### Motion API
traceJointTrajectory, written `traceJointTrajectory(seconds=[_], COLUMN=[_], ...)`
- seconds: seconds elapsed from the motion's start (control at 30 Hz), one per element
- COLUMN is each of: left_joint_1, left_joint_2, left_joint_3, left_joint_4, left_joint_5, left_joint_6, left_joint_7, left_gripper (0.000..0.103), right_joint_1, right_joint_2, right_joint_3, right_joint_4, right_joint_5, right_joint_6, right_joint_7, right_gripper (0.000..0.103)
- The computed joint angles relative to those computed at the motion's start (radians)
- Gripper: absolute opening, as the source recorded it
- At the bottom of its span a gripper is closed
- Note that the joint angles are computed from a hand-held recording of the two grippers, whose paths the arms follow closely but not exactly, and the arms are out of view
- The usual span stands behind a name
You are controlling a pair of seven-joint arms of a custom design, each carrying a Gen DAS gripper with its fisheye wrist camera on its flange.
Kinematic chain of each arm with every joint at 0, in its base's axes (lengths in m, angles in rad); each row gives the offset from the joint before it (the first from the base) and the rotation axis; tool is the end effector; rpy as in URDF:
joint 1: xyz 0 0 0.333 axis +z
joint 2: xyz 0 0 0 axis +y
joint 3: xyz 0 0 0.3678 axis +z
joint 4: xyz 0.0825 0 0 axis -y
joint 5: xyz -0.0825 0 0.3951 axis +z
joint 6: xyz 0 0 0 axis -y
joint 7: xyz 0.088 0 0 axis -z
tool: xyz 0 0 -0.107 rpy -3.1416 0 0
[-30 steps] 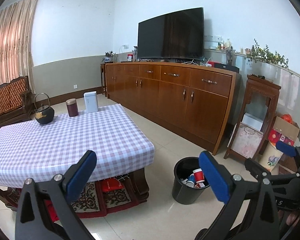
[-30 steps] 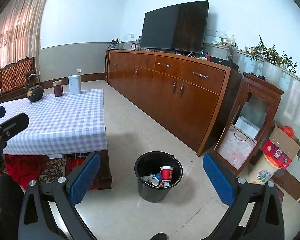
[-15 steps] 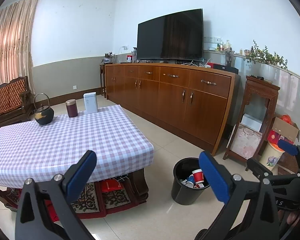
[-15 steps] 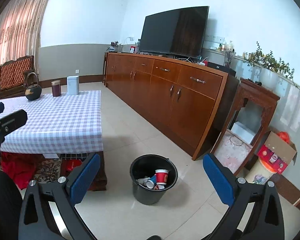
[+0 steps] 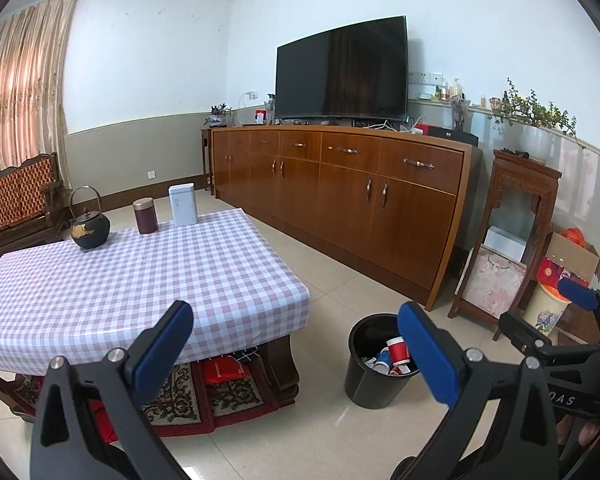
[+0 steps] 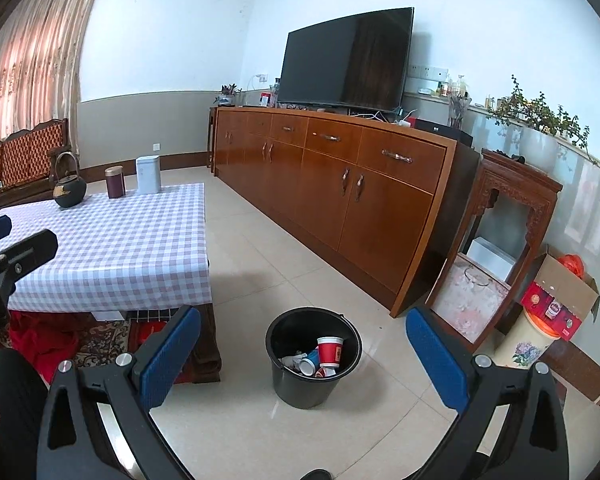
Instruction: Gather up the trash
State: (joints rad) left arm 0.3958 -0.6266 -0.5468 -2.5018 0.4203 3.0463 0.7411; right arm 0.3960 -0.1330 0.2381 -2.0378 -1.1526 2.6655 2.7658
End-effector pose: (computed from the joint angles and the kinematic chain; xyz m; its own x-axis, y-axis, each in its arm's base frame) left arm 0.3987 -0.1500 0.6194 0.1495 -0.9877 0.0458 -0.4038 -0.1033 -0.9090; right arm 0.4357 0.3633 0.6206 0.2069 -0.9636 0.1691 -0.4217 -0.2438 -0.8734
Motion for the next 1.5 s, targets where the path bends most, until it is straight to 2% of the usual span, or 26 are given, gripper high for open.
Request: traceJointTrajectory(seconds=[1.5], left_joint_1=[-0.012], left_joint_2=[0.010], left_joint_3=[0.003], left_joint_4=[0.010], left_joint_5=[0.001], left_joint_6=[0.003], left_joint_7=[0.025], left_gripper=[0.103], right_joint_1=[-0.014], right_joint_2=[-0.015], right_joint_3=[0.005], right_joint_4=[-0.001], right_joint_5=[-0.020], right_joint_6=[0.009], right_joint_7=[0.031], right_gripper=[0.103])
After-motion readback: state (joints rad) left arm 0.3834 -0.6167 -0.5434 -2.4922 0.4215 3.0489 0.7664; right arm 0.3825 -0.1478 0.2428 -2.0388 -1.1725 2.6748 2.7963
